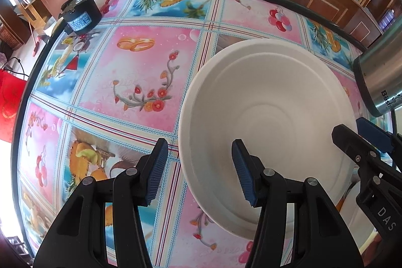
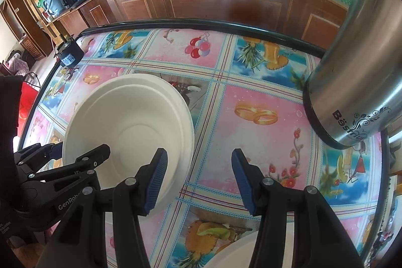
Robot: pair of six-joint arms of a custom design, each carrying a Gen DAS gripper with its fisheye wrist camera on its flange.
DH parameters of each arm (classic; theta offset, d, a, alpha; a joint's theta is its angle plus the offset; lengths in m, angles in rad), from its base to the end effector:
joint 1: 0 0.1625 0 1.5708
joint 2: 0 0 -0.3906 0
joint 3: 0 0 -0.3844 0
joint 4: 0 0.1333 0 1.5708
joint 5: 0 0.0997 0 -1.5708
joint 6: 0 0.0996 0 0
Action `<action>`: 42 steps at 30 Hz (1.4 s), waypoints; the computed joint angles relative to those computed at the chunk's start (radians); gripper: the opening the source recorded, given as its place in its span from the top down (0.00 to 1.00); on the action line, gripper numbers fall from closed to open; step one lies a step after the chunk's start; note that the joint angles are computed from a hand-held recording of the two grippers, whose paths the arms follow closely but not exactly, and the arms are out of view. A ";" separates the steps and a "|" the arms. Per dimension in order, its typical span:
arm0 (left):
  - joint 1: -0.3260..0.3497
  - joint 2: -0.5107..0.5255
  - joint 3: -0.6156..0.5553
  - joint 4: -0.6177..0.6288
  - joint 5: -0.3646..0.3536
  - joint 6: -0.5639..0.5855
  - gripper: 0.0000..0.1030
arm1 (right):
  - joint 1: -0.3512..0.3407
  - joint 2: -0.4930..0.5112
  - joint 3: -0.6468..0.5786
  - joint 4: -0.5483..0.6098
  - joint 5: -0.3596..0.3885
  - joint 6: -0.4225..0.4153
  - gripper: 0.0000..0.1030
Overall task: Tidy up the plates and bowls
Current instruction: 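Close both grippers on the rim of the large white bowl, then carry the white bowl with both tools over the green basin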
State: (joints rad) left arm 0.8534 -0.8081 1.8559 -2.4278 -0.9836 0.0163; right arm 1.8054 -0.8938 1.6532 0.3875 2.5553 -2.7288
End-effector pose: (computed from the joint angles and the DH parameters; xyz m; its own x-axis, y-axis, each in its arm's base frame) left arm -0.2156 -0.5338 0.0116 -0.5476 0.6385 -0.5408 0.6545 0.7295 0.1985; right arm 0.1548 -0.4311 0.1111 -0.6509 0.5431 0.5305 0.0537 0.7300 -0.6814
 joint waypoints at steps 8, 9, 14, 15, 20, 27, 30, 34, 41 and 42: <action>-0.008 0.000 0.015 -0.025 0.002 0.029 0.49 | -0.001 0.007 -0.005 0.004 0.002 -0.011 0.88; -0.014 -0.004 0.026 -0.043 0.010 0.042 0.54 | 0.004 0.011 -0.007 0.003 0.011 -0.014 0.88; -0.011 -0.030 0.037 -0.009 -0.014 0.038 0.67 | 0.025 0.016 0.001 -0.002 0.032 -0.022 0.89; -0.011 -0.034 0.039 -0.004 -0.019 0.038 0.71 | 0.027 0.012 0.008 -0.006 0.030 -0.018 0.89; -0.014 -0.084 0.076 0.014 -0.049 0.026 0.78 | 0.044 0.007 0.034 -0.007 0.014 0.012 0.89; -0.013 -0.173 0.151 0.062 -0.092 0.006 0.78 | 0.105 0.028 0.072 0.007 0.033 0.099 0.89; -0.008 -0.226 0.192 0.082 -0.123 -0.009 0.78 | 0.129 0.037 0.090 0.015 0.034 0.149 0.90; -0.014 -0.307 0.254 0.108 -0.143 -0.019 0.78 | 0.173 0.067 0.108 0.042 0.034 0.253 0.90; -0.030 -0.483 0.351 0.178 -0.170 -0.016 0.80 | 0.274 0.125 0.121 0.093 0.040 0.443 0.90; -0.033 -0.507 0.363 0.186 -0.171 -0.014 0.80 | 0.288 0.138 0.119 0.107 0.040 0.472 0.90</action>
